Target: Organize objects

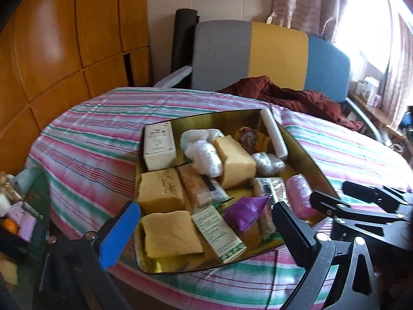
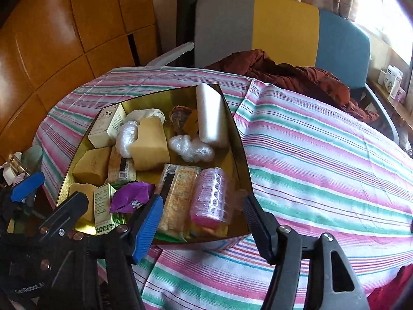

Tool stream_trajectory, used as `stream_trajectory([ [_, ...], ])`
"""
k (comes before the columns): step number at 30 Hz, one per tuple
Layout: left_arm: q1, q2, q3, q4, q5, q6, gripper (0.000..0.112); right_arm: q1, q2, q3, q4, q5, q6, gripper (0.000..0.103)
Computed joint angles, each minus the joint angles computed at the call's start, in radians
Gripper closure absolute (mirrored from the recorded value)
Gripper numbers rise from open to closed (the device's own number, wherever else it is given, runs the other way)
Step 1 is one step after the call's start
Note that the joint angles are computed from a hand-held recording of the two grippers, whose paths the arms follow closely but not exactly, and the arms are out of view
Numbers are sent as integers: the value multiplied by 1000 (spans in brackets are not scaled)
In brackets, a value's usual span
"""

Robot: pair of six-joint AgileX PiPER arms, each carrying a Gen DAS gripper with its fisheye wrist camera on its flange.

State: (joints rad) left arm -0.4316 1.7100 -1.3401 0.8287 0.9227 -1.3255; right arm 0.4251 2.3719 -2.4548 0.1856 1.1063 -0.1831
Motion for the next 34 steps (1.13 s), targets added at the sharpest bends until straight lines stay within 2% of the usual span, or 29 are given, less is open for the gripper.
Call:
stream_trajectory([
  [1,-9,2,-4,11,21,-9,10,-1,-17,33,1,-19,-2,37],
  [3,-14,-13,12,17,10,-20,10,-1,-57,108,0,-66,-3,37],
  [11,-42,-66,54,69,0,-97,10,3,-131,234,-7,-145,-4,37],
  [34,-22,-81,78,51,-7,-117,10,28,-147,266,-30,-166,4,37],
])
